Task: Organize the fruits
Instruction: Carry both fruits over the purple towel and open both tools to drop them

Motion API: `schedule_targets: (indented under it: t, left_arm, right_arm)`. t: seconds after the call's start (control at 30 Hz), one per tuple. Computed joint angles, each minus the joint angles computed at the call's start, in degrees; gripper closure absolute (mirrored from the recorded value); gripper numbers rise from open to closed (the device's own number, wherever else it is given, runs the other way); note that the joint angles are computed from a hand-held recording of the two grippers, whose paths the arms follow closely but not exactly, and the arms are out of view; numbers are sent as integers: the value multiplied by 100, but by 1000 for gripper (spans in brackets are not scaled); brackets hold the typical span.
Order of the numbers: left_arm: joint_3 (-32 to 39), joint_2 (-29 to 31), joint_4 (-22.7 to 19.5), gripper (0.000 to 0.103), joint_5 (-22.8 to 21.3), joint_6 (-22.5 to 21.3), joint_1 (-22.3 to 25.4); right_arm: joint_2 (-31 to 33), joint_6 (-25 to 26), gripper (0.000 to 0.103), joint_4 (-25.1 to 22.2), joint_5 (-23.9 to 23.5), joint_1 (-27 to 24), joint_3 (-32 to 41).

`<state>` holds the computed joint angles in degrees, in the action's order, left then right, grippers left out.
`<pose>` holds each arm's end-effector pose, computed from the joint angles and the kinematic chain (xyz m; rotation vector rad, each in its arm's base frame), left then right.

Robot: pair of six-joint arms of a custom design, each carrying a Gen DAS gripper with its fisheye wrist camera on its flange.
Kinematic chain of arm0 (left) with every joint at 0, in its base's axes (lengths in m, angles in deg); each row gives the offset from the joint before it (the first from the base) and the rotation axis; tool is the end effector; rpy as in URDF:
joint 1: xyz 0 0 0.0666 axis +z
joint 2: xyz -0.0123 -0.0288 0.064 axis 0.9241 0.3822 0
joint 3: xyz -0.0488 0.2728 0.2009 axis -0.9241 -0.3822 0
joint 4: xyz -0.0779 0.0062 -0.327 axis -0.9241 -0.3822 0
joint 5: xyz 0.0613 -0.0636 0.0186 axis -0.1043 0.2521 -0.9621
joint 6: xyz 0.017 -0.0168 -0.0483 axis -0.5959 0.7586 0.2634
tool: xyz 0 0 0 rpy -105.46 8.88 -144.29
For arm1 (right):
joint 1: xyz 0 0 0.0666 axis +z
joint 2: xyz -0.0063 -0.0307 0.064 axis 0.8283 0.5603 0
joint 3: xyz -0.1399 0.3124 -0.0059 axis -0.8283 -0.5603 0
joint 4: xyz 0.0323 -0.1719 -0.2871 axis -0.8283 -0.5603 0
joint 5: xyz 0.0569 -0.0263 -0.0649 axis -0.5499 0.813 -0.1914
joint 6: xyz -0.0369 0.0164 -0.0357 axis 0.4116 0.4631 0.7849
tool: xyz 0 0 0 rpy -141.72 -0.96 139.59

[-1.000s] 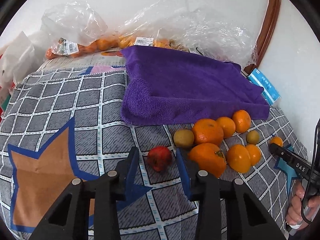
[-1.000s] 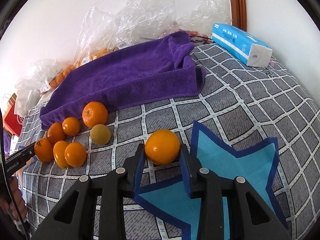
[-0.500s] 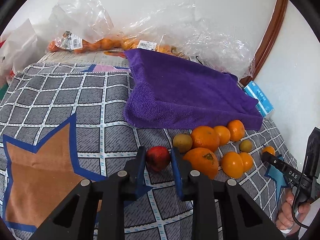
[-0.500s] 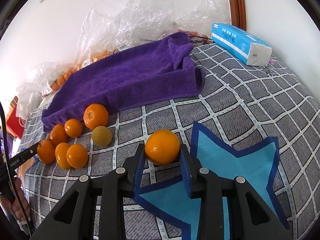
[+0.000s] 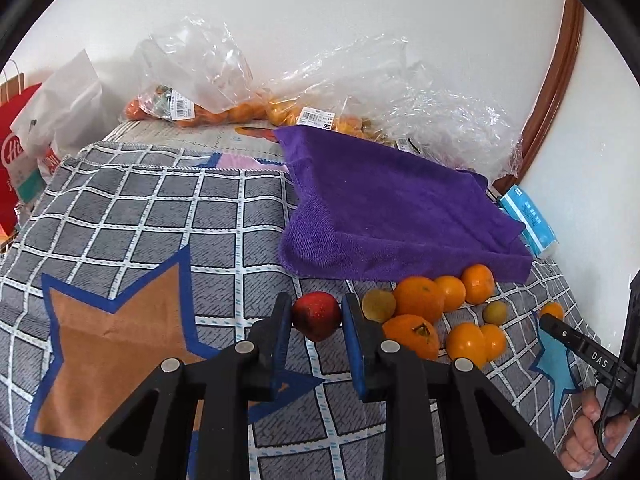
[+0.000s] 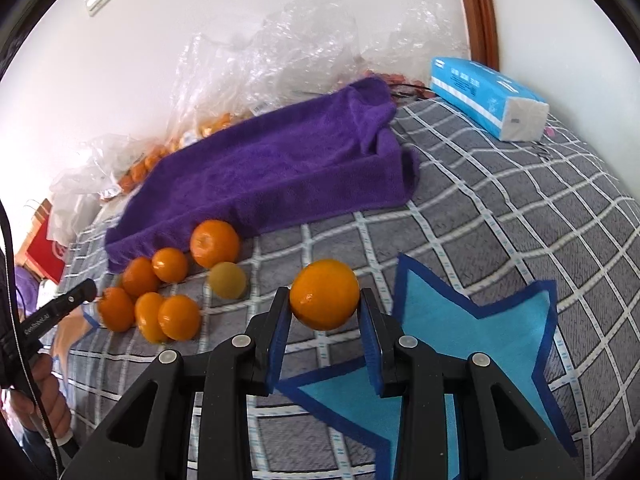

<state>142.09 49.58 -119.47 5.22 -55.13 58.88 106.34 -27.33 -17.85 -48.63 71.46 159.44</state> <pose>0.4037 -0.0557 0.3716 -0.5109 2.2510 -0.1442 0.4949 0.1447 0.3364 -0.2620 2.3414 0.4401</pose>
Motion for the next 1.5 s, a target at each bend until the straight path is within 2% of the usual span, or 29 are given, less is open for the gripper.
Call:
schedule_targets:
  t: [0.2, 0.37, 0.53, 0.93, 1.1, 1.4, 1.5]
  left_arm:
    - [364, -64, -337, 79, -74, 85, -34]
    - [904, 107, -532, 79, -134, 81, -30]
    - [1644, 555, -655, 79, -322, -27, -72]
    - [2858, 1677, -592, 79, -202, -33, 60]
    - [3057, 2020, -540, 79, -92, 24, 159]
    - [2868, 2320, -416, 79, 157, 172, 230]
    - [2821, 2357, -322, 79, 274, 205, 234]
  right_arm:
    - [-48, 129, 69, -77, -1, 106, 326]
    - [74, 220, 69, -176, 61, 191, 799]
    - [302, 377, 69, -254, 190, 281, 1397]
    - [1455, 592, 69, -678, 253, 457, 3190]
    - [2011, 694, 69, -867, 223, 507, 3866]
    - [2702, 833, 69, -1171, 257, 478, 4354]
    - [2730, 819, 69, -1091, 299, 441, 4311]
